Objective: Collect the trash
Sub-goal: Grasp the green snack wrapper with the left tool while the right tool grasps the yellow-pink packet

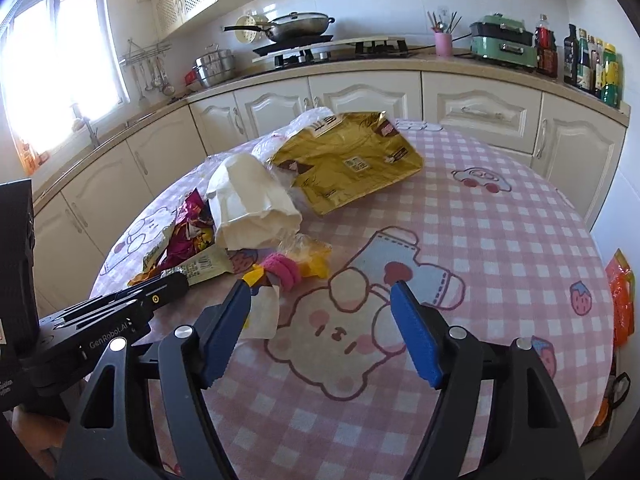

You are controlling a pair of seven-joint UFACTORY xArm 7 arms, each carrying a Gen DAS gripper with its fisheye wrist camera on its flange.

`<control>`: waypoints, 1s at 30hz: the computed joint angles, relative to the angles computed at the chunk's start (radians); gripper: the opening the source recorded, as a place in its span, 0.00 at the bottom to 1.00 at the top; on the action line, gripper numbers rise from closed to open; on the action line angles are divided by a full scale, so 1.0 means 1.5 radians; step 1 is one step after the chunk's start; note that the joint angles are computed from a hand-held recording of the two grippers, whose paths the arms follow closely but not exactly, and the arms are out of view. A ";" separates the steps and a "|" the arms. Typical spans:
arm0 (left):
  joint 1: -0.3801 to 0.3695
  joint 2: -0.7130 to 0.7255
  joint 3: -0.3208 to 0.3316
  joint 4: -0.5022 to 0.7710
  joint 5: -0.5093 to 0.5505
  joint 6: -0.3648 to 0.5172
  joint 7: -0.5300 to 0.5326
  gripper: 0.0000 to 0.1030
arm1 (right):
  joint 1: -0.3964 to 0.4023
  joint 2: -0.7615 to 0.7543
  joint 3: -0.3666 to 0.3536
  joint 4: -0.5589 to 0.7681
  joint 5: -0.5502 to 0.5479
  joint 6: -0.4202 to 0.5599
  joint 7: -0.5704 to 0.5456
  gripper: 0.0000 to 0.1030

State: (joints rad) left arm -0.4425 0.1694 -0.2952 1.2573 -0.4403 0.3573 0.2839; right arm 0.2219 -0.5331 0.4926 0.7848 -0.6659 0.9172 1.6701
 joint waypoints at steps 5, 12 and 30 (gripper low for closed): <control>0.009 -0.030 -0.015 -0.036 -0.064 -0.045 0.063 0.15 | 0.000 0.011 -0.011 0.005 0.003 -0.026 -0.005 0.67; 0.007 -0.087 0.002 -0.078 -0.183 -0.074 0.147 0.14 | -0.011 0.055 -0.018 0.045 0.000 -0.045 -0.009 0.67; -0.028 -0.188 0.089 -0.138 -0.382 -0.063 0.302 0.14 | 0.045 0.116 -0.010 0.118 -0.043 -0.002 0.004 0.20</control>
State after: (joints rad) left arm -0.4844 -0.1123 -0.1613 1.0496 -1.0139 0.2632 0.7373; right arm 0.2896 -0.3591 0.4772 0.9613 -0.7309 0.9142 1.6755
